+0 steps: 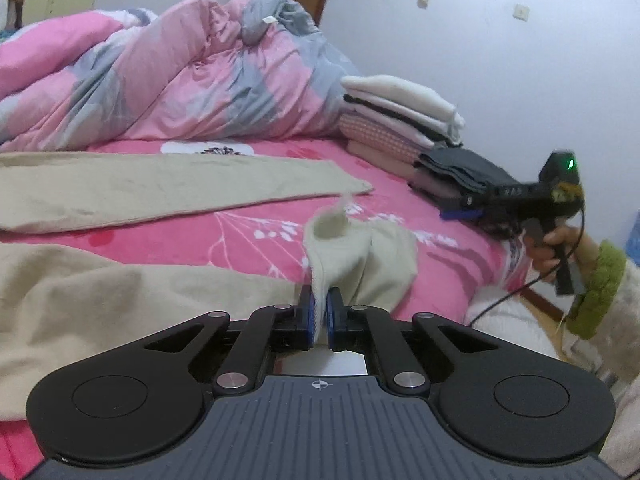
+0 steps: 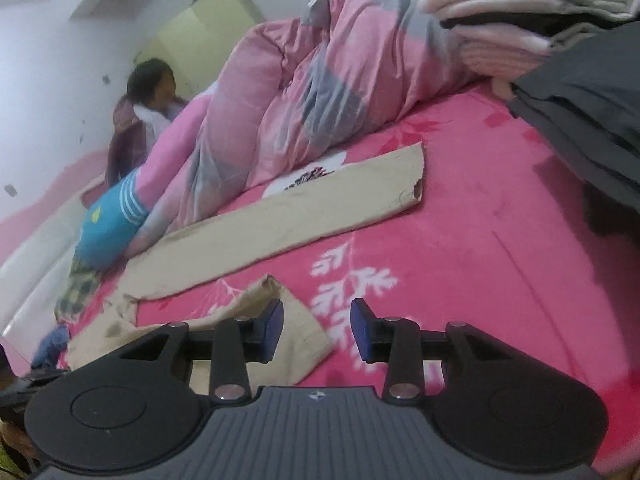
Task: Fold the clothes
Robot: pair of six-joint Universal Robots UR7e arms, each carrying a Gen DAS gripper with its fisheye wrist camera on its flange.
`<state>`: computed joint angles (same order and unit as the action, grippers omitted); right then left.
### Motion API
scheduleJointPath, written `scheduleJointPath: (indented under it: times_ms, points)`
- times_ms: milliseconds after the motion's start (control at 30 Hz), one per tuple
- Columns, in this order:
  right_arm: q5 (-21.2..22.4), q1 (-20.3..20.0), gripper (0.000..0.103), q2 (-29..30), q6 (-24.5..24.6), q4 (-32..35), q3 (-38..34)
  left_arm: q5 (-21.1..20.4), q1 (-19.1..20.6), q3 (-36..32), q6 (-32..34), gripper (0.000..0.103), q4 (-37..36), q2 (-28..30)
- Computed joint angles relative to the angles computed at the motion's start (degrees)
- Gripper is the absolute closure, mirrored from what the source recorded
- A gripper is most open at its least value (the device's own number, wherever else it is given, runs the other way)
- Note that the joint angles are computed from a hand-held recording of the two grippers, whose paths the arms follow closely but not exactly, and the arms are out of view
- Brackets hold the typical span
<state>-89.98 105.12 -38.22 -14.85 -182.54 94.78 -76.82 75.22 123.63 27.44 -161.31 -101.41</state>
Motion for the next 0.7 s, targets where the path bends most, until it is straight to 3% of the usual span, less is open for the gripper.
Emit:
scheduleJointPath:
  times_ms: [67, 133, 300, 467, 533, 600, 633, 700]
  points:
    - [1.33, 0.8, 0.057, 0.11, -2.43, 0.46, -0.38, -0.12, -0.33, 0.53, 0.93, 0.099, 0.14, -0.88]
    - [2.09, 2.07, 0.034, 1.7, -5.13, 2.97, -3.47, -0.58, -0.46, 1.2, 1.69, 0.099, -0.06, -1.89]
    - [3.41, 4.43, 0.025, 6.92, -7.02, 12.42, -13.26, -3.96, 0.36, 2.47, 1.57, 0.099, 2.93, -5.56]
    - [1.93, 5.8, 0.022, 12.33, -3.26, 23.0, -22.93, -2.83, 0.34, 3.49, -1.64, 0.099, 8.89, -9.17]
    - [0.68, 6.04, 0.022, 13.27, -1.15, 23.83, -24.08, -2.67, 1.05, 3.7, -5.27, 0.098, 9.48, -9.71]
    - [0.17, 6.05, 0.022, 13.59, 2.89, 24.17, -24.32, -5.0, 3.21, 3.76, -11.06, 0.097, 8.22, -9.73]
    - [0.69, 5.84, 0.022, 13.33, 5.22, 24.37, -24.01, -7.52, 5.04, 3.65, -14.62, 0.093, 7.02, -9.39]
    - [1.76, 5.43, 0.022, 12.67, 10.11, 24.99, -23.38, -12.14, 8.55, 3.34, -21.51, 0.072, 4.01, -8.22]
